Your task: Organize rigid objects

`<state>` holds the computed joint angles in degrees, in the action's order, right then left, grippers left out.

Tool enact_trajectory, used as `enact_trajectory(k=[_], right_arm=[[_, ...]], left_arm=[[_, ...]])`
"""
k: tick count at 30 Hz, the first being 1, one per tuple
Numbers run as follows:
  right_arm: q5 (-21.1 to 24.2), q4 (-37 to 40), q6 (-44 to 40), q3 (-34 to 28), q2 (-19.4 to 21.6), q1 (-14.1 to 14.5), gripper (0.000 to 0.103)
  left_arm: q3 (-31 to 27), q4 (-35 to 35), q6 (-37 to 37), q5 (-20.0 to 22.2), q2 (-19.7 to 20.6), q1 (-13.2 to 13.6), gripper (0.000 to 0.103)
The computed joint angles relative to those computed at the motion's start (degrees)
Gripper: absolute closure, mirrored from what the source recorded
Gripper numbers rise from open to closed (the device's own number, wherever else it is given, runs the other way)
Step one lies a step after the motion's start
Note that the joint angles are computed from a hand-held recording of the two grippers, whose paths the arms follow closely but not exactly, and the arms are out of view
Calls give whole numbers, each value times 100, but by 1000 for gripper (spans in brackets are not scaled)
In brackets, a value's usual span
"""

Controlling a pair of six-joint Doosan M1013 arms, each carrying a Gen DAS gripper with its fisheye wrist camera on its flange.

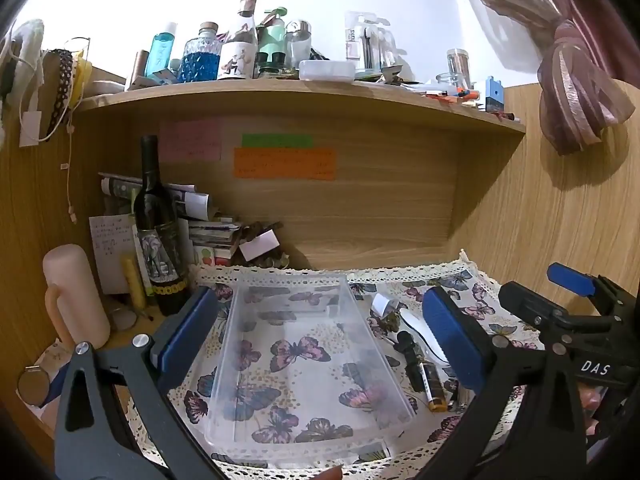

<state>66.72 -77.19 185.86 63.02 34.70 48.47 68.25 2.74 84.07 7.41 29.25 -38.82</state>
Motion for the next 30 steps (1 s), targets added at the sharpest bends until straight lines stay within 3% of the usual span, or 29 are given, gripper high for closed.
enact_trajectory(k=[30], right_arm=[[-37, -19, 21, 6, -8, 14, 0]], left_arm=[[-34, -538, 560, 25, 18, -18, 0]])
